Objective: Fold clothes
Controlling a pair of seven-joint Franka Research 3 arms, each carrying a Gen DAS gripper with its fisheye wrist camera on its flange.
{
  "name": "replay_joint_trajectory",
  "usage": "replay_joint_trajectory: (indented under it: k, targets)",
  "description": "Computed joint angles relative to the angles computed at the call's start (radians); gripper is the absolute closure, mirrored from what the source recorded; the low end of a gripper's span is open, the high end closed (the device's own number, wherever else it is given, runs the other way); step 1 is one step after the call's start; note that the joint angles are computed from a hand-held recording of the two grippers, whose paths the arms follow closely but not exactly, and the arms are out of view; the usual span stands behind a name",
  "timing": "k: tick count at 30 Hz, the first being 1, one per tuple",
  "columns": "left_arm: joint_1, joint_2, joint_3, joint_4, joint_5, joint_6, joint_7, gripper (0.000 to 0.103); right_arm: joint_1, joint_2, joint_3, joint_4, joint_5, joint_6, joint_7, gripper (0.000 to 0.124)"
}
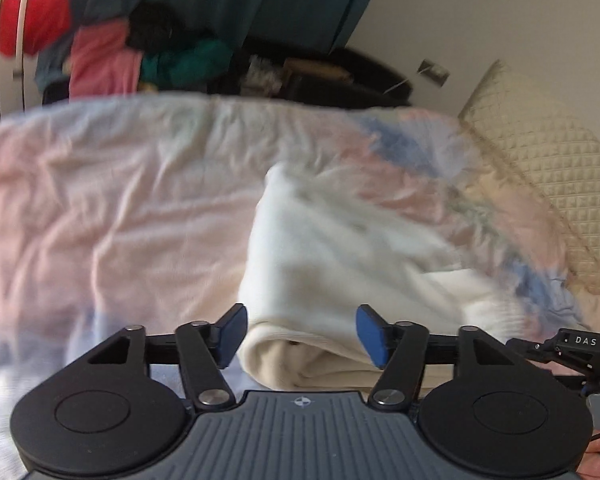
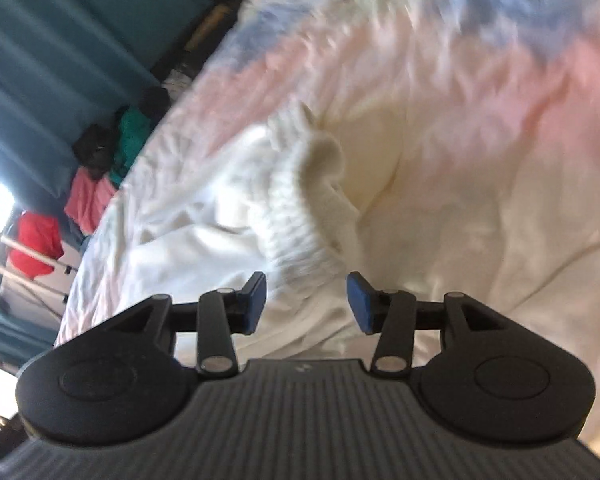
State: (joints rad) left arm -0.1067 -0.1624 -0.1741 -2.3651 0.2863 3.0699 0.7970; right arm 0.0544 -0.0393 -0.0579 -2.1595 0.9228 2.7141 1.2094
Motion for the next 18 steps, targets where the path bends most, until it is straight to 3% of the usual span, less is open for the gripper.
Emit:
replay_joint_trajectory:
  k: [5, 6, 9, 12, 15, 18]
  targets:
    - [0.029, -0.212, -0.088, -0.041, 0.108, -0.108, -0.063, 0.025, 0.019, -0.184, -0.011, -0.098, -0.039, 0.035, -0.091, 0.076]
    - [0.030, -0.250, -0.104, -0.044, 0.124, -0.135, -0.076, 0.018, 0.027, -0.220, -0.022, -0.115, -0.043, 0.029, -0.107, 0.075]
    - [0.003, -0.364, -0.129, -0.057, 0.146, -0.219, -0.095, 0.016, 0.045, -0.313, -0.051, -0.147, -0.069, 0.003, -0.143, 0.075]
    - [-0.035, -0.471, -0.146, -0.073, 0.153, -0.287, -0.103, 0.002, 0.067, -0.412, -0.060, -0.199, -0.105, 0.007, -0.187, 0.058]
    - [-0.045, -0.567, -0.190, -0.088, 0.186, -0.338, -0.127, 0.000, 0.100, -0.516, -0.068, -0.265, -0.127, 0.041, -0.239, 0.041]
    - [-0.060, -0.644, -0.232, -0.089, 0.212, -0.408, -0.145, 0.000, 0.136, -0.607, -0.090, -0.318, -0.131, 0.037, -0.262, 0.041]
